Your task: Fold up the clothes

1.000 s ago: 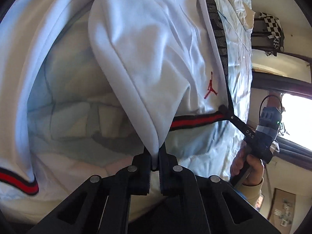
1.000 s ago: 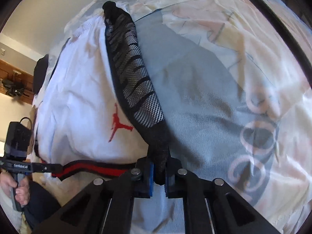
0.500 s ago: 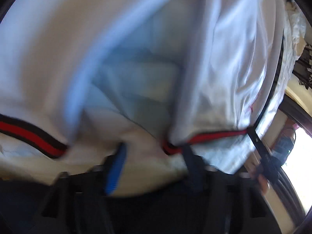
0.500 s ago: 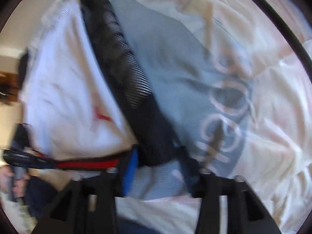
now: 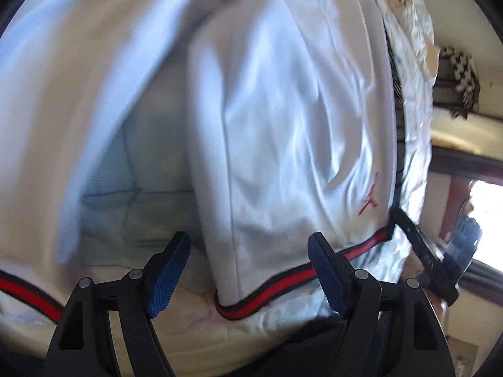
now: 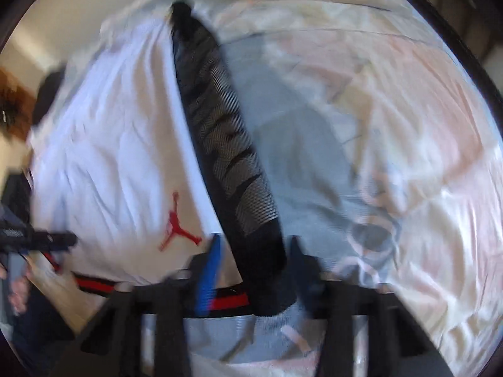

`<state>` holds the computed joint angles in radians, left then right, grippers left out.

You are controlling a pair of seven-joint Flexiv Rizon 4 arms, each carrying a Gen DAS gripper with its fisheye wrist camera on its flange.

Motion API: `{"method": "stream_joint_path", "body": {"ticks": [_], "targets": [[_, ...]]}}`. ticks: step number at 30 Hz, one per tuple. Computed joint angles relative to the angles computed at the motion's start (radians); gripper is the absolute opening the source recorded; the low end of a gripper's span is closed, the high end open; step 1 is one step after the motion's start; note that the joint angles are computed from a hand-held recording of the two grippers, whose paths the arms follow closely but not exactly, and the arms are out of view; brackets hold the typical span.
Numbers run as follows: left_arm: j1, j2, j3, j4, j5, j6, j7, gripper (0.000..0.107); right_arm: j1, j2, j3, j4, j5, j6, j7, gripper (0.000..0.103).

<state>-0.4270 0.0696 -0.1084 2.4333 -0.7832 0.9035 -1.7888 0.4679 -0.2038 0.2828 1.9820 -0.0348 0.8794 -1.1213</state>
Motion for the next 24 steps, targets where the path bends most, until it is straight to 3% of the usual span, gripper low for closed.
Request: {"method": "stream_joint_path", "body": {"ticks": [1,2,3,4,6,8,13,14,15,16,17,18,20,22,24], "targets": [[0.008,-0.002,-0.002,-0.010,0.060,-0.011,-0.022,0.071,0.011,-0.008,-0.005,0.000,-0.031,-0.019,0.013,0.011],[0.024,0.002,0.000,-0.030,0.153,-0.048,-0.061,0.051,0.020,-0.015,-0.009,0.000,-0.061,-0.036,0.025,0.008],[0.045,0.007,-0.008,-0.042,0.210,-0.086,-0.078,0.022,0.025,-0.016,-0.012,0.002,-0.080,-0.043,0.029,0.006],[0.037,0.011,0.010,-0.041,0.202,-0.124,-0.063,0.012,0.021,-0.015,-0.010,0.000,-0.075,-0.048,0.027,0.006],[0.027,0.025,0.029,0.005,0.061,-0.160,0.001,0.008,0.010,-0.014,-0.006,-0.011,-0.044,-0.066,0.015,0.006],[0.019,0.036,0.033,0.051,-0.039,-0.135,0.042,0.007,0.004,-0.018,-0.004,-0.022,-0.020,-0.082,0.010,0.005],[0.044,0.021,0.028,0.027,0.014,-0.166,0.027,0.006,0.023,-0.041,-0.012,-0.050,-0.053,-0.120,0.048,0.005],[0.053,0.019,0.031,0.014,0.033,-0.191,0.021,0.009,0.027,-0.041,-0.014,-0.051,-0.066,-0.119,0.056,0.014],[0.061,0.025,0.034,-0.001,0.056,-0.219,0.013,0.021,0.031,-0.038,-0.015,-0.050,-0.079,-0.115,0.062,0.024],[0.070,0.045,0.039,-0.017,0.087,-0.254,-0.001,0.033,0.034,-0.036,-0.016,-0.050,-0.092,-0.110,0.068,0.054],[0.074,0.072,0.043,-0.026,0.100,-0.273,0.000,0.064,0.038,-0.023,-0.019,-0.041,-0.116,-0.097,0.083,0.075],[0.067,0.117,0.048,-0.019,0.080,-0.248,0.026,0.087,0.040,-0.004,-0.023,-0.025,-0.140,-0.068,0.104,0.080],[0.057,0.188,0.042,-0.028,0.076,-0.149,0.035,0.087,0.036,0.034,-0.032,0.003,-0.178,0.024,0.167,0.084],[0.063,0.190,0.017,-0.072,0.110,0.011,0.006,0.087,0.038,0.038,-0.043,-0.010,-0.216,0.124,0.239,0.084],[0.111,0.145,-0.018,-0.119,0.263,0.221,-0.100,0.087,0.053,0.009,-0.057,-0.053,-0.276,0.215,0.296,0.085]]}}
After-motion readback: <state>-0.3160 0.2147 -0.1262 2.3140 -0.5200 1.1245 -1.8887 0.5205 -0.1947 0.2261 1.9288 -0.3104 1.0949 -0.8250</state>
